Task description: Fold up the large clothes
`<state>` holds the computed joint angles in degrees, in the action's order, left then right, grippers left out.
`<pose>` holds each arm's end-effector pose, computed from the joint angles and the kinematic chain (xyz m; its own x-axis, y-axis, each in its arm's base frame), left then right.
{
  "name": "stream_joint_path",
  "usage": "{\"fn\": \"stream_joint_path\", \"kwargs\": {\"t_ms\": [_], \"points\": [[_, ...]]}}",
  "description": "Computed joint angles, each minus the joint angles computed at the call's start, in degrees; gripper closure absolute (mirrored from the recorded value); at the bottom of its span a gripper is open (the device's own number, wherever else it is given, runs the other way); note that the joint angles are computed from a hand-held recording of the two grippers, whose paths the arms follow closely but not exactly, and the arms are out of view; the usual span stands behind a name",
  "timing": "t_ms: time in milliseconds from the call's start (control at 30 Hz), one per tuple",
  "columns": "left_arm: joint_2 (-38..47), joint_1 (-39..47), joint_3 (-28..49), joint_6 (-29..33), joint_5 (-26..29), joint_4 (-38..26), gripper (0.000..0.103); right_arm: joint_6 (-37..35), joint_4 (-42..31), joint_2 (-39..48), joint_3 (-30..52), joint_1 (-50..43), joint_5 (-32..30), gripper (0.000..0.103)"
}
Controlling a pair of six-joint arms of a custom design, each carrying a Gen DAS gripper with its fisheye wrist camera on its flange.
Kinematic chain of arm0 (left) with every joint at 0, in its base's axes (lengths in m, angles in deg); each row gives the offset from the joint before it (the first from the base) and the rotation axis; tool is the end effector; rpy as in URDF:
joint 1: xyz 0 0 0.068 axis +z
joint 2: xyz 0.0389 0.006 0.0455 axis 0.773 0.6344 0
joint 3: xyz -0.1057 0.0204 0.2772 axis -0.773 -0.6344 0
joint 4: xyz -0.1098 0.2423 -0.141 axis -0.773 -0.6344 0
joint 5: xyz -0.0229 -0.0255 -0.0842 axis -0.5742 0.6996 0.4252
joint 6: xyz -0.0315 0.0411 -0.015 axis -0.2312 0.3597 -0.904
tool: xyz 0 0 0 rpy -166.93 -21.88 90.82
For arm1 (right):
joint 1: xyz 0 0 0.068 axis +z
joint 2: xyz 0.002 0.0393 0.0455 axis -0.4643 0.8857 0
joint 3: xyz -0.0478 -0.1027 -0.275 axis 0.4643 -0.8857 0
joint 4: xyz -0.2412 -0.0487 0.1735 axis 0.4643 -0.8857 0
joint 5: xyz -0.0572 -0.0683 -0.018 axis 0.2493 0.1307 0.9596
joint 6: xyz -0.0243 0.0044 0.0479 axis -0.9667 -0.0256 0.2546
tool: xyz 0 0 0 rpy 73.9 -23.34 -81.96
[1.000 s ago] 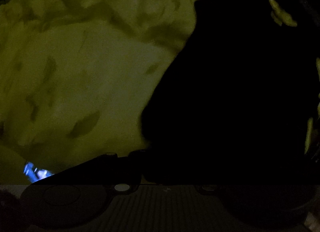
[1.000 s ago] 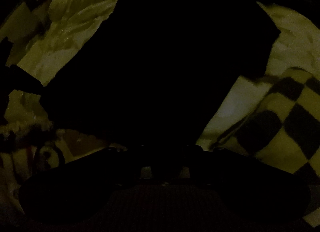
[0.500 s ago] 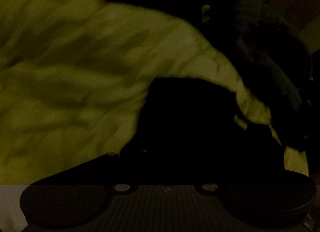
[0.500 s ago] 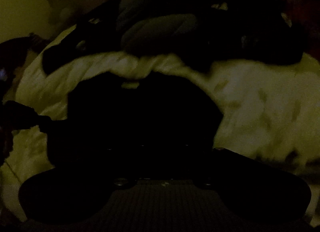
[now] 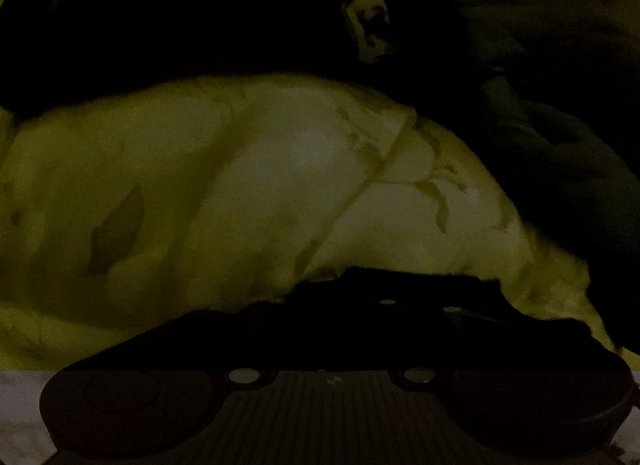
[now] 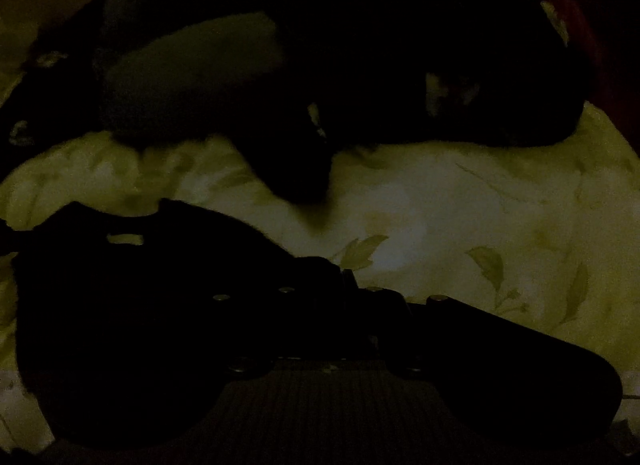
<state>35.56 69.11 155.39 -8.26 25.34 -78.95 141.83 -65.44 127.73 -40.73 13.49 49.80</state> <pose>0.3770 0.1117 0.1315 -0.9013 0.1429 -0.4090 0.2431 0.9482 -0.2045 0.1299 0.0940 0.1302 -0.7148 0.5020 -0.4869 0.4836 0.8577 0.1743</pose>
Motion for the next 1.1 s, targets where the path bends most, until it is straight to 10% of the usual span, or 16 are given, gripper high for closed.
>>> {"fn": "stream_joint_path", "kwargs": {"t_ms": [67,300,500,633,767,1100], "points": [[-0.16,-0.39,-0.09,1.34,-0.74,1.15,0.0,-1.76,2.13,4.24,0.88,-1.8,-0.36,0.088],[-6.62,-0.32,-6.85,5.33,-3.63,10.16,0.0,2.62,0.18,12.22,3.08,-2.76,1.78,0.064],[-13.7,2.45,-13.48,7.16,-2.39,17.13,0.0,12.37,-7.49,7.13,2.63,4.35,7.33,0.063],[-20.47,9.02,-20.36,21.03,10.42,15.73,0.0,16.71,-10.56,6.94,4.83,16.47,12.83,0.063],[-22.63,9.31,-24.46,37.13,8.83,8.34,0.012,14.32,-7.21,12.2,7.25,23.76,13.1,0.058],[-12.76,-5.48,-24.89,24.88,-7.25,24.44,0.015,18.7,-1.15,20.63,8.52,25.41,7.88,0.05]]}}
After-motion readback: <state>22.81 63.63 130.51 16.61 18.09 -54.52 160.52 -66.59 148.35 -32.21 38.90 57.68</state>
